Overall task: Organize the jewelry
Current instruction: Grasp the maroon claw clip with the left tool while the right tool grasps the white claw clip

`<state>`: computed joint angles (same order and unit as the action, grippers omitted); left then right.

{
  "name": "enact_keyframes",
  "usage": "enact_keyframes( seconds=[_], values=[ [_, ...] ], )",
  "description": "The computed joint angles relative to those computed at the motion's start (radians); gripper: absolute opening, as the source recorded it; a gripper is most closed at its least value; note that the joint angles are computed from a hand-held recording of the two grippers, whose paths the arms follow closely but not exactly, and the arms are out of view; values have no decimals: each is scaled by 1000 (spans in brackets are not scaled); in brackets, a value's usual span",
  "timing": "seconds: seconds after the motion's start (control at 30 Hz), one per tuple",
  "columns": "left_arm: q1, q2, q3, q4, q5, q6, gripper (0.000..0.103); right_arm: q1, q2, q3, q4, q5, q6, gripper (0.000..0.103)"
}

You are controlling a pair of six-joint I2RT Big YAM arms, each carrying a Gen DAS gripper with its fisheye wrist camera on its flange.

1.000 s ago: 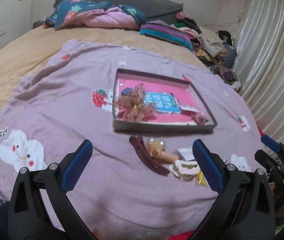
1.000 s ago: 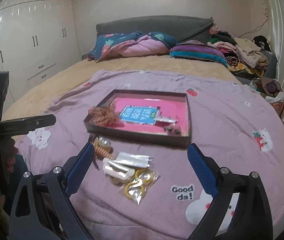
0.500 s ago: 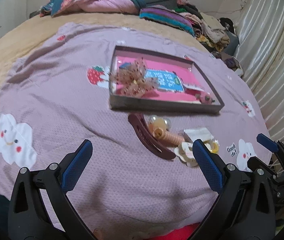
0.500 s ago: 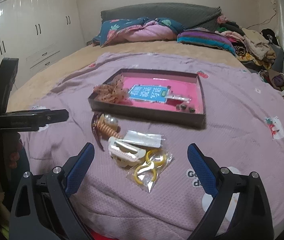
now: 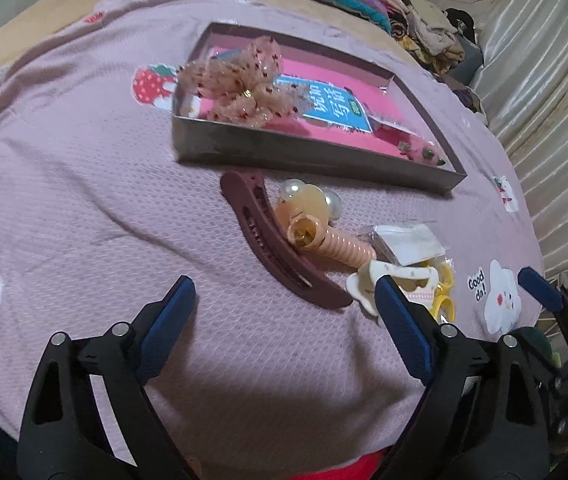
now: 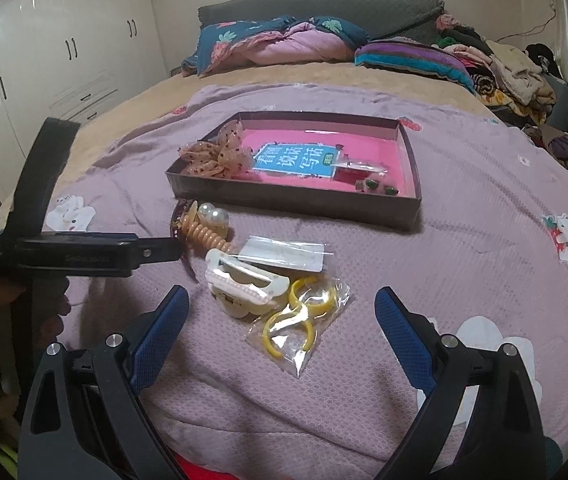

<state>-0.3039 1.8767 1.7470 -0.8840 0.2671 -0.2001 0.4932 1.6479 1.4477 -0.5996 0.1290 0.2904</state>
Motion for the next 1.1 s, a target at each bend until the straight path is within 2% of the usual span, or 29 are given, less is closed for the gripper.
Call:
enact_keyframes(
  seconds=[0.13, 0.33, 0.4, 0.53, 0.77, 0.9, 0.93, 1.0, 1.1],
  values=[
    [-8, 28, 27, -6, -18, 3, 84, -2, 17, 8, -5, -4, 0, 93],
    [5, 31, 6, 14, -24, -14, 66, -1, 57, 37, -18, -12, -11, 93],
    [13, 24, -5, 16, -30, -11, 55, 0, 77, 57, -32, -17, -11, 93],
    [34, 11, -27, 24, -20, -17, 48, 7, 121, 98, -46, -28, -32, 93],
    [66, 4, -40, 31, -1, -27, 29, 17, 201, 183, -90, -44, -36, 81],
    [80, 8, -35, 32, 24, -37, 28, 22, 236, 224, -98, -38, -28, 76],
    [82, 9, -34, 29, 29, -39, 28, 22, 245, 235, -100, -45, -26, 69],
    [81, 8, -34, 29, 30, -35, 28, 23, 262, 255, -112, -55, -15, 69],
    [83, 5, -38, 25, 48, -30, 28, 25, 259, 243, -81, -52, -18, 69]
  ],
)
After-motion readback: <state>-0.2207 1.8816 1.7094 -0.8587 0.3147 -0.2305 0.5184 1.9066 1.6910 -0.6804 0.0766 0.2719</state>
